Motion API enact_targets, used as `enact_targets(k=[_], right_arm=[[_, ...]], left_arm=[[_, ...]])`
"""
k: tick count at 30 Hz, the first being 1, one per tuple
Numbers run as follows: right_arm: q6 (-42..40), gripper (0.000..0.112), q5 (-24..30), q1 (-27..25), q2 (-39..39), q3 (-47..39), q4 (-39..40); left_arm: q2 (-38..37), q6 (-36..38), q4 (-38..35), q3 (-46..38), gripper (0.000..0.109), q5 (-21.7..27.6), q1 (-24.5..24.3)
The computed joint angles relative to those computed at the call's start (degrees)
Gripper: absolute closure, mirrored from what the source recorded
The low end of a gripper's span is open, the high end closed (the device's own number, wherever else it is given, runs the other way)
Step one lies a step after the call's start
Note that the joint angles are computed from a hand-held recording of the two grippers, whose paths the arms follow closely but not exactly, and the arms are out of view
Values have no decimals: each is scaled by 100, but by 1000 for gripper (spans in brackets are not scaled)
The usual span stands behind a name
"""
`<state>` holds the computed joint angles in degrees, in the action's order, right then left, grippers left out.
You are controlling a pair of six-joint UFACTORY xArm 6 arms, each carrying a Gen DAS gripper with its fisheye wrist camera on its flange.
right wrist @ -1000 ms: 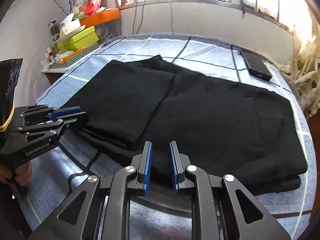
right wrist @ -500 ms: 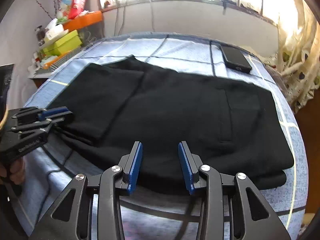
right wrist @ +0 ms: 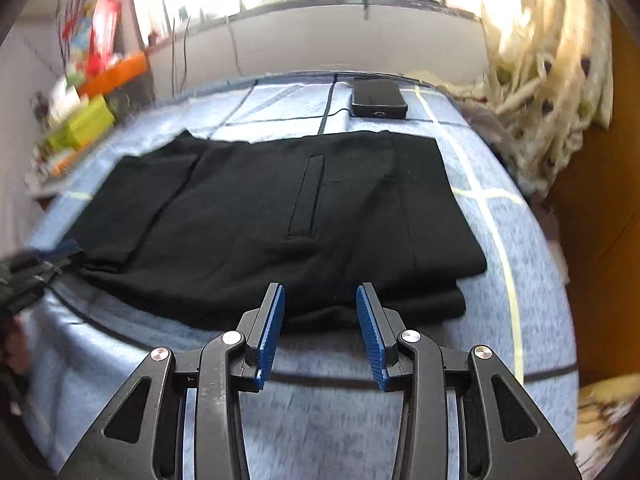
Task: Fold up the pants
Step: 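Grasp the pants end with the right gripper and lift it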
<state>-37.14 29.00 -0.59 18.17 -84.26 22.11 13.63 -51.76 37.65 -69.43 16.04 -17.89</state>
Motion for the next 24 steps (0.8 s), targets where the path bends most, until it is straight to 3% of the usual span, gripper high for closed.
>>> enact_targets(k=[3, 9, 17, 21, 24], right_arm=[[502, 73, -283, -63, -198, 287, -488], [370, 72, -43, -245, -270, 324, 187], [698, 70, 539, -385, 198, -333, 899], [612, 61, 844, -496, 333, -556, 1589], [675, 60, 1066, -592, 437, -718, 2070]], left_arm=[[-127, -211, 153, 122, 83, 15, 0], [-267, -463, 290, 229, 83, -26, 57], [-95, -560, 454, -54, 83, -1, 107], [21, -509, 416, -181, 83, 2, 113], [112, -464, 356, -256, 83, -3, 120]])
